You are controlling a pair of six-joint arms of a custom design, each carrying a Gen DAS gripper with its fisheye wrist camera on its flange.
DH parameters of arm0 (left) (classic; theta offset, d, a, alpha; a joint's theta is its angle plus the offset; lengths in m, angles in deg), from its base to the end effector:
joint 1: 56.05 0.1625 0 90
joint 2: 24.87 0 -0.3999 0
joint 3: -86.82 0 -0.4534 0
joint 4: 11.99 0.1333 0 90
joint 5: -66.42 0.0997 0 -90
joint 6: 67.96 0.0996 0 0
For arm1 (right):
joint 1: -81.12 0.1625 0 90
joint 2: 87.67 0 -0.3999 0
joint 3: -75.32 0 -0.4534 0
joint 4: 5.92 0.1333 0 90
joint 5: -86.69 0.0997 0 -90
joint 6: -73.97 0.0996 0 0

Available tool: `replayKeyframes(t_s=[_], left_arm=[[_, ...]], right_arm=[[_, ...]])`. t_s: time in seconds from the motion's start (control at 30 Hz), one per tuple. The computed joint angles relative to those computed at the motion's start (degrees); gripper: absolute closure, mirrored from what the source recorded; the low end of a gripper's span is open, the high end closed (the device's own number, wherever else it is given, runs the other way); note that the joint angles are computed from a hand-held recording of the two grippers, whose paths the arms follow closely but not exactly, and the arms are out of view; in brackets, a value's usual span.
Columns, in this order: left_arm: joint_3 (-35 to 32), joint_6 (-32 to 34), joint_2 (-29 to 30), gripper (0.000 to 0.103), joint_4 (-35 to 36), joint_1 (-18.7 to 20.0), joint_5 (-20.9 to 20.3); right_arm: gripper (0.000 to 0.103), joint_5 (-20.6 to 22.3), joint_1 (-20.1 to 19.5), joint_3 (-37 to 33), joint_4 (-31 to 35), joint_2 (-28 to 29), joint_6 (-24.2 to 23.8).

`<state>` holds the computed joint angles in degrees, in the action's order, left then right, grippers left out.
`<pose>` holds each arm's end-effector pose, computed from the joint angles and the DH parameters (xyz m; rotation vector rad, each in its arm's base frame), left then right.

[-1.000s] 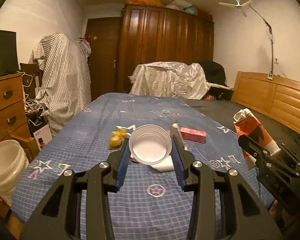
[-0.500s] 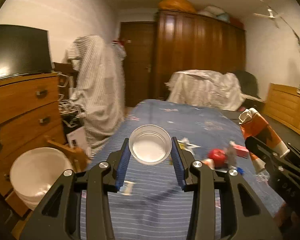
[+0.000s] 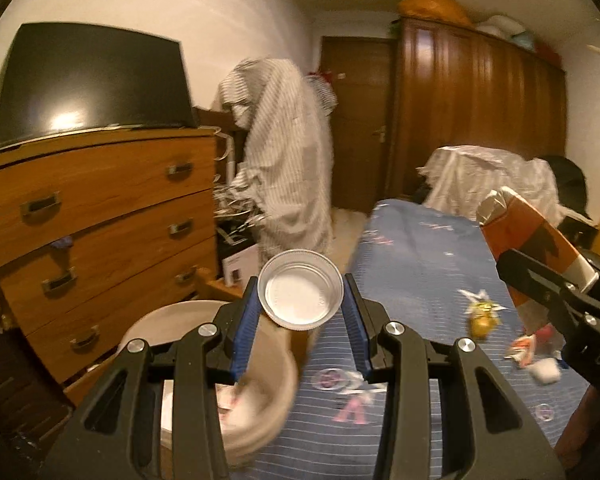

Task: Collect trash
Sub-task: 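Carry the white lid and orange cup with both tools over the white bucket, then open both tools to drop the lid and cup into the bucket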

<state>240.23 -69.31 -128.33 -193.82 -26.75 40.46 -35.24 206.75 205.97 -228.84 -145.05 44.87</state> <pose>-0.1543 -0.3421 0.2384 0.6134 2.1089 -1.3889 0.3390 -0.3346 0.1084 0.9197 -2.1613 1.3644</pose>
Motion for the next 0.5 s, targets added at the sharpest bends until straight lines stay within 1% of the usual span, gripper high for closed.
replayKeyframes(t_s=[0.1, 0.17, 0.2, 0.23, 0.27, 0.3, 0.37, 0.43, 0.47, 0.5], left_arm=[[-1.8, 1.5, -1.8, 0.064, 2.2, 5.0, -1.6], [-3.3, 1.2, -2.8, 0.064, 5.9, 8.5, -2.9], [-4.0, 1.3, -3.1, 0.064, 7.2, 10.1, -3.8], [-4.8, 0.8, -3.7, 0.064, 9.6, 11.7, -4.9], [-6.0, 0.4, -3.5, 0.064, 12.1, 14.0, -6.3], [-7.3, 0.6, -2.1, 0.064, 12.1, 15.6, -7.1], [-8.9, 0.0, -2.0, 0.064, 14.8, 18.8, -9.1], [-10.8, -0.6, -1.1, 0.064, 17.4, 21.8, -11.1], [-11.2, -0.7, -0.9, 0.064, 17.9, 22.8, -11.8], [-12.2, -1.3, -0.3, 0.064, 19.5, 24.3, -12.4]], right_arm=[[0.060, 1.1, 0.7, -7.0, 9.0, 4.3, 2.7], [0.060, 2.1, 0.5, -11.7, 16.4, 6.7, 4.8], [0.060, 2.5, 0.2, -13.8, 19.0, 8.0, 5.4], [0.060, 3.1, 0.0, -16.5, 23.3, 9.3, 6.7], [0.060, 3.5, -0.3, -19.0, 27.2, 10.7, 7.9], [0.060, 3.8, -0.6, -21.0, 29.6, 11.9, 8.4], [0.060, 4.2, -1.0, -26.6, 37.6, 15.2, 10.4], [0.060, 4.4, -1.7, -29.8, 42.8, 17.3, 11.3], [0.060, 4.3, -2.0, -32.9, 47.4, 19.2, 12.1], [0.060, 4.7, -2.7, -33.8, 49.5, 19.9, 12.3]])
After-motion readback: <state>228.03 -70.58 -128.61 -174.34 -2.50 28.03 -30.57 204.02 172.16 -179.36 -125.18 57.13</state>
